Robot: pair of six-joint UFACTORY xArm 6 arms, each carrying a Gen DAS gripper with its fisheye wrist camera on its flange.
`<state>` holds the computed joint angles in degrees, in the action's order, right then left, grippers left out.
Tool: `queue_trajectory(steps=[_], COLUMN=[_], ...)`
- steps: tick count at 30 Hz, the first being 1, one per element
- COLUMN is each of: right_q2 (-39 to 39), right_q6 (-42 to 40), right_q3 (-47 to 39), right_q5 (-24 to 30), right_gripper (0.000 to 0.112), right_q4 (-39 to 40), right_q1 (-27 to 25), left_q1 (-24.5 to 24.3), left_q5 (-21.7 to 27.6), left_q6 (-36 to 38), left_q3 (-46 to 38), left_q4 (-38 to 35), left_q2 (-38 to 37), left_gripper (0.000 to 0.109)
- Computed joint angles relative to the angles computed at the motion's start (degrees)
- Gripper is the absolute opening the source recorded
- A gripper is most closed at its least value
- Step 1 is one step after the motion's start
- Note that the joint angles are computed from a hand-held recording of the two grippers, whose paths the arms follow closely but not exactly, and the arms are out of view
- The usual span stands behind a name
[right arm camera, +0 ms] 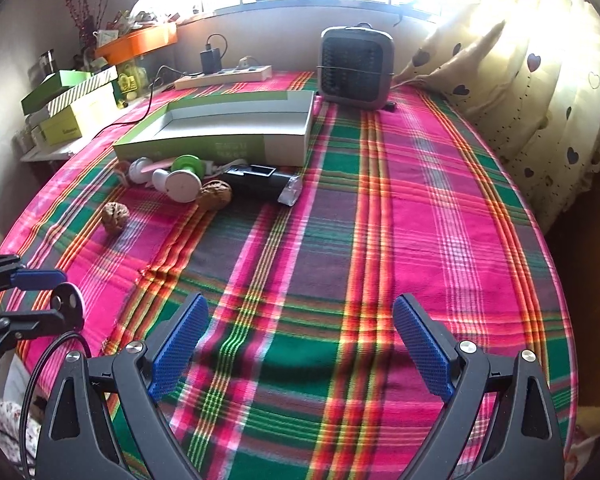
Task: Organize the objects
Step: 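Grasp the black round three-hole puck with the left gripper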
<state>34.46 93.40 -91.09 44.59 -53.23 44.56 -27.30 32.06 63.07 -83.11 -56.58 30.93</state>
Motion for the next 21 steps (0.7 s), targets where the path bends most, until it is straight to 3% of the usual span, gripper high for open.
queue_trajectory(steps=[8,15,21], right_q2=[0.85,2.77,5.60], right_q6=[-1.40,-3.76,-7.10], right_q3=[-1.49,-4.24,-8.46], right_q5=[-0.13,-0.41,-1.59], right_gripper=[0.094,0.094,0.094], right_q4=[0.30,1.57,2.54], right_q1=[-0.16,-0.35,-0.74], left_q1=[0.13,0.96,1.96], left_q5=[0.35,0.54,-2.80], left_q6=[-1.17,-2.69,-6.21], left_q3=[-1.23,-2.89,-4.25], left_q4=[1.14,-0.37,-0.69], left_q2=[1.24,2.50,3.83], left_gripper=[0.025,0.024,0.024])
